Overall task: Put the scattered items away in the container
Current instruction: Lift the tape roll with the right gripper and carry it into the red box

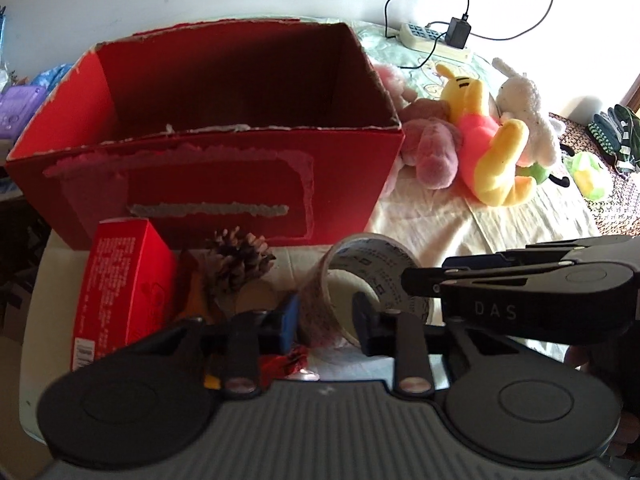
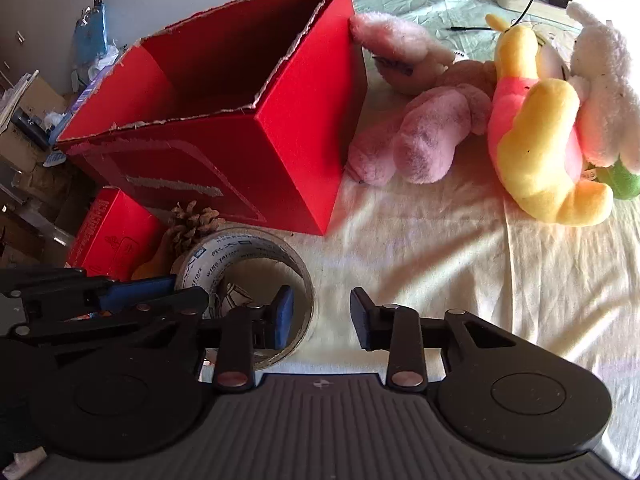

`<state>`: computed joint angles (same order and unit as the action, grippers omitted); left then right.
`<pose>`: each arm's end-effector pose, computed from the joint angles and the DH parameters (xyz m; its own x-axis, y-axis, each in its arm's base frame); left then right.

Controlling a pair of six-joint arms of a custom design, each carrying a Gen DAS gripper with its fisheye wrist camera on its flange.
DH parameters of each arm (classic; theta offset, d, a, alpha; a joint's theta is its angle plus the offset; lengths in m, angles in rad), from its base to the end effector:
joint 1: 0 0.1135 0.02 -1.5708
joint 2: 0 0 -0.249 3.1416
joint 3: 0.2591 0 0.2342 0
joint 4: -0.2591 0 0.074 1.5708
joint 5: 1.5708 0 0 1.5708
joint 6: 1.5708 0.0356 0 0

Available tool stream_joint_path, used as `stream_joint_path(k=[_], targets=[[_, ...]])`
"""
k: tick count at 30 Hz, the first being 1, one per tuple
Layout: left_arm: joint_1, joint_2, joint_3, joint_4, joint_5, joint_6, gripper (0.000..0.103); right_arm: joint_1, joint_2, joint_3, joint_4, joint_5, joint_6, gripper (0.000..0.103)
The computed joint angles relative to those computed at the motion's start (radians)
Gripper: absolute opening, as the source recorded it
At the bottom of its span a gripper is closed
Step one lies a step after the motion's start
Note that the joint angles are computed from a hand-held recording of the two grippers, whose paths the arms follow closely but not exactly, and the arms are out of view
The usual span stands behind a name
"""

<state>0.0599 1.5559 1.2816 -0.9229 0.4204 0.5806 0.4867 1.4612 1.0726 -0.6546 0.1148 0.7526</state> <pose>0.2897 0.0028 0.2598 -0.7255 0.4582 -0.5136 0.5884 0.8000 -0.1175 0.2495 0.1274 0.2363 -0.8402 0.3237 -0.4351 0.2201 0.9368 0.2719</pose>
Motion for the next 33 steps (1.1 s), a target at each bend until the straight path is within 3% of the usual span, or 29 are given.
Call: stream_joint_path(k=[3,5,15,21,25,33], targets=[[-0.03,-0.025,-0.032,0.037,-0.042,-0.031,0.012,-0.036,0.003,-0.024,0.034,-0.072,-0.004,0.023],[-0.042,-0.04,-0.044,0.054,-0.06,-0.049,0.011,-0.06,-0.006,-0.04,0.058,-0.122,-0.011,0.014],[-0.113,-0.132,-0.072,0.076,-0.095,-0.084,0.009,-0.088,-0.115,0.025,-0.103,-0.068,-0.058,0.011],[-0.145,-0.117,0.112,-0.024,0.021,-0.092,0.009,-0.103,-0.181,0.172,-0.224,0.112,-0.102,0.011],[-0.173,-0.047,0.271,-0.056,0.083,-0.095,0.01,-0.126,-0.134,0.286,-0.219,0.193,-0.15,0.011],[-0.15,0.161,0.63,-0.045,0.1,-0.074,0.009,-0.182,0.181,0.585,-0.14,0.13,-0.222,0.01]])
